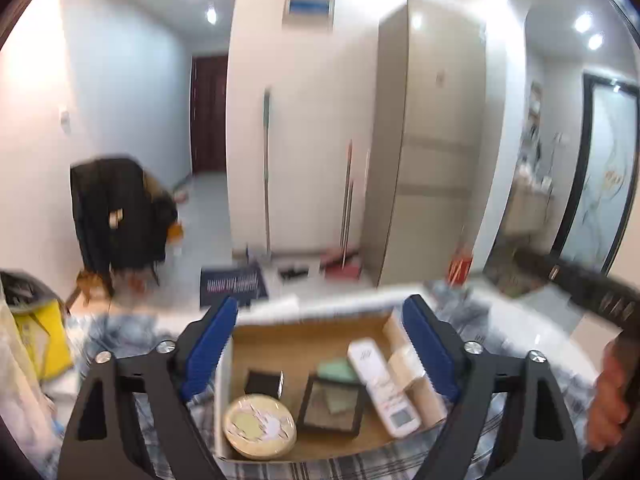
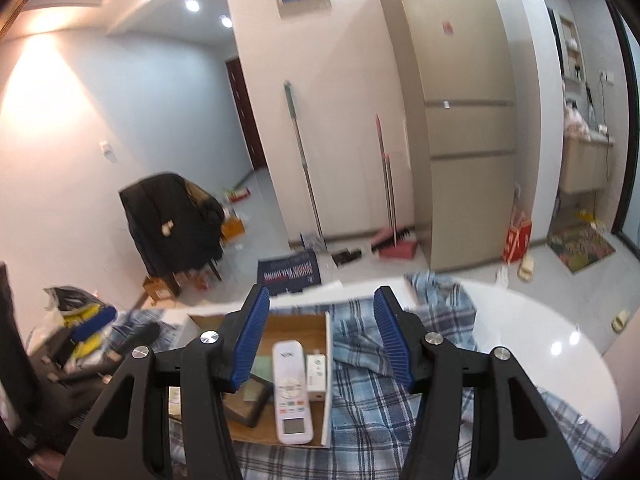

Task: Organize rigid objects
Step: 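Withdraw both tools from the box back over the remaining items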

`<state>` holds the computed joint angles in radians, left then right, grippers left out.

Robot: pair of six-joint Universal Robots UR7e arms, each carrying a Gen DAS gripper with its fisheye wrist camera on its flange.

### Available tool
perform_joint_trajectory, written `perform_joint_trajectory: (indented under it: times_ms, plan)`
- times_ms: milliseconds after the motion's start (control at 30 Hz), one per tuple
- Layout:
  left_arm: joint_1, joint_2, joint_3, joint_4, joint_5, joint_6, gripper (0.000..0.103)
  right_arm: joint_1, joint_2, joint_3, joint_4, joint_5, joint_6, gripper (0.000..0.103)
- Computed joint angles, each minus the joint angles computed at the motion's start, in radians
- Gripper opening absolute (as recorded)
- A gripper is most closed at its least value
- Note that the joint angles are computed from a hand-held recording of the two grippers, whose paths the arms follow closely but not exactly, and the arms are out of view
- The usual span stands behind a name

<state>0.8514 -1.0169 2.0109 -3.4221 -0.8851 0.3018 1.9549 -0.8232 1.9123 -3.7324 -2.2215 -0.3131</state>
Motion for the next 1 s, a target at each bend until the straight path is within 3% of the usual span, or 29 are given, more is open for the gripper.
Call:
perform_joint_trajectory:
  times_ms: [200,267,300,400,600,800,900,967,1000]
  plan:
    - [-0.087,-0.175,0.129,-0.136,-0.022,0.036,0.092,0.084,-0.033,0.063,-0.104,-0.012,-0.081,0.056]
    - [-0.115,-0.219,0.174,-0.188,-0.023,0.068,0.094,0.108,-0.046,0.091,-0.138,-0.01,-0.095,0.062]
    - [-0.134,-0.24,0.197,-0.215,-0.012,0.088,0.103,0.118,-0.051,0.103,-0.155,-0.009,-0.101,0.063]
    - [-0.177,-0.289,0.257,-0.286,0.012,0.123,0.103,0.146,-0.062,0.142,-0.207,-0.011,-0.119,0.063]
    - [-0.262,-0.37,0.359,-0.307,0.088,0.093,0.103,0.173,-0.082,0.232,-0.264,0.003,-0.1,0.067]
    - [-0.326,-0.388,0.456,-0.399,0.19,0.12,0.103,0.174,-0.078,0.299,-0.304,0.018,-0.066,0.072]
    - [-0.331,-0.38,0.486,-0.398,0.222,0.094,0.103,0.178,-0.041,0.301,-0.37,-0.016,-0.072,0.08]
    - [-0.329,-0.378,0.507,-0.385,0.235,0.057,0.103,0.185,-0.008,0.306,-0.461,-0.039,-0.09,0.095]
    - [-0.328,-0.385,0.52,-0.369,0.241,0.033,0.103,0.185,0.006,0.307,-0.496,-0.04,-0.102,0.097]
